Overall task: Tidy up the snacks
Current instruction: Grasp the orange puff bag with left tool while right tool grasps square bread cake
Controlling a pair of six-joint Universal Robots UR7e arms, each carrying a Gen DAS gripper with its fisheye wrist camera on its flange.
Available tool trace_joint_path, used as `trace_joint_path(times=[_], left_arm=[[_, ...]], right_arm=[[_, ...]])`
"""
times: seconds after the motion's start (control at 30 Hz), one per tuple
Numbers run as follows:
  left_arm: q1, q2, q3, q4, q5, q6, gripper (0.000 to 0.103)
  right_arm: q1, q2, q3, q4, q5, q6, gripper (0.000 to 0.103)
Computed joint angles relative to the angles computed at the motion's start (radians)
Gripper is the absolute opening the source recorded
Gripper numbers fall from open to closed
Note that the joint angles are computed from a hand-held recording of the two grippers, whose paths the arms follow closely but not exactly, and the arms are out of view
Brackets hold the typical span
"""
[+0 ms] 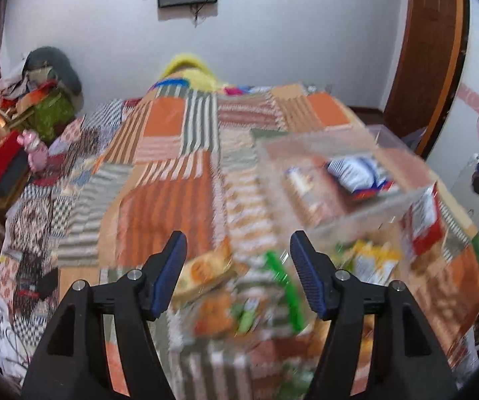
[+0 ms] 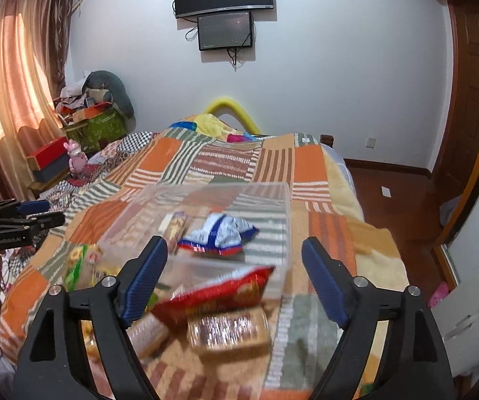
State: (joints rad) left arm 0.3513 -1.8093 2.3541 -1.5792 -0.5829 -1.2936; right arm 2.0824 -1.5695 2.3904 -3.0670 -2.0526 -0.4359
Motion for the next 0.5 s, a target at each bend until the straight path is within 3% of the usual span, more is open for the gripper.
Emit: trace_joint_path(times=[0.3, 0.5], left_arm=[[-0.020, -0.165, 0.136, 0.039, -0.142, -0.143, 0.067], [-0.008, -0.161, 0.189, -0.011, -0.191, -0.123, 0.071]], right_arm=[[-0.032, -0.054, 0.085, 0.041, -0.021, 0.064, 0.091], [-0.061, -0.034, 0.115, 0.055, -0.044, 0.074, 0.091]])
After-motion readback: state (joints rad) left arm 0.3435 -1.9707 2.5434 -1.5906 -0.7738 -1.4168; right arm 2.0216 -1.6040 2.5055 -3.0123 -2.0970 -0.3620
